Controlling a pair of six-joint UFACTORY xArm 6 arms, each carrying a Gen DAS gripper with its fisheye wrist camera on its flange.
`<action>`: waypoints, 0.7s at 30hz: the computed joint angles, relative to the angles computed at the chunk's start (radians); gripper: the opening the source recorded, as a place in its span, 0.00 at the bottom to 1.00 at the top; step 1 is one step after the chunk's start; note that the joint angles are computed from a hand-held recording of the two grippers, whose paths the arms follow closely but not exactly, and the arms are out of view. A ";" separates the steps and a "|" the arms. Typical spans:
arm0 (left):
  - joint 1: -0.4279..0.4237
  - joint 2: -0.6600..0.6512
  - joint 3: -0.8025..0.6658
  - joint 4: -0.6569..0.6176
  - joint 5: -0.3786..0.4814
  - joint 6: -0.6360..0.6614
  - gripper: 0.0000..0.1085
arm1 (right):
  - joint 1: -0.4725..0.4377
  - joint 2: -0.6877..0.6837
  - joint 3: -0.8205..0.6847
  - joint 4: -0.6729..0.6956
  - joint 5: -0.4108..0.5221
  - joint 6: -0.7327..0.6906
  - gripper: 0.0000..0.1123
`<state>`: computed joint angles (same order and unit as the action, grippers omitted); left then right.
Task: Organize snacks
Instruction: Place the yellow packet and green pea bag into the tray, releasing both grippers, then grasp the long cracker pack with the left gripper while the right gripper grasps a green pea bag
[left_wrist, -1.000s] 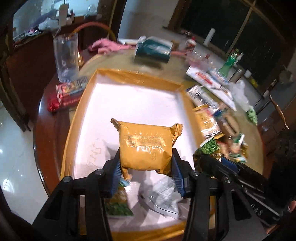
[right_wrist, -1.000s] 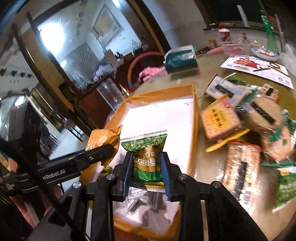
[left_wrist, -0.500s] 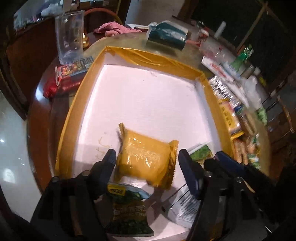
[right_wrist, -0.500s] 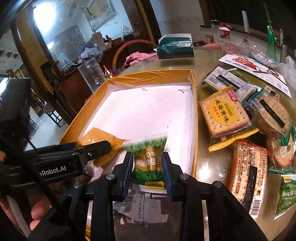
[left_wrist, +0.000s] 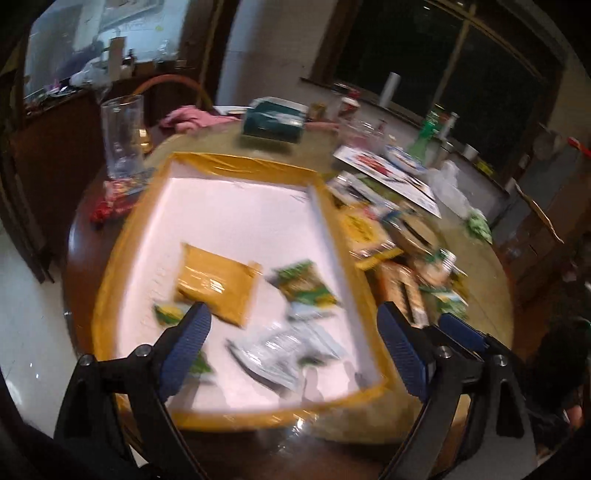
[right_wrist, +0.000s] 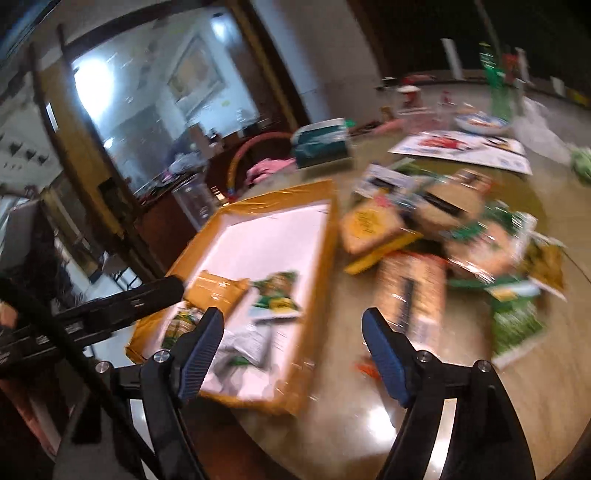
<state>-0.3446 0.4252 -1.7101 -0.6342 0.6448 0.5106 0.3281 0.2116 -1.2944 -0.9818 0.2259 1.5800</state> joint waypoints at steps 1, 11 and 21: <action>-0.010 -0.018 0.024 -0.011 0.004 0.012 0.84 | -0.005 -0.043 0.055 -0.021 0.012 0.042 0.69; -0.110 -0.081 0.108 -0.005 0.031 0.063 0.84 | -0.082 -0.315 0.390 -0.123 0.013 0.299 0.69; -0.131 -0.099 0.136 0.056 0.017 0.020 0.84 | -0.146 -0.303 0.410 0.014 -0.009 0.169 0.62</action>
<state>-0.4754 0.3262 -1.5736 -0.5780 0.6617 0.5305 0.1816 -0.0917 -0.8840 -0.9678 0.2169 1.7489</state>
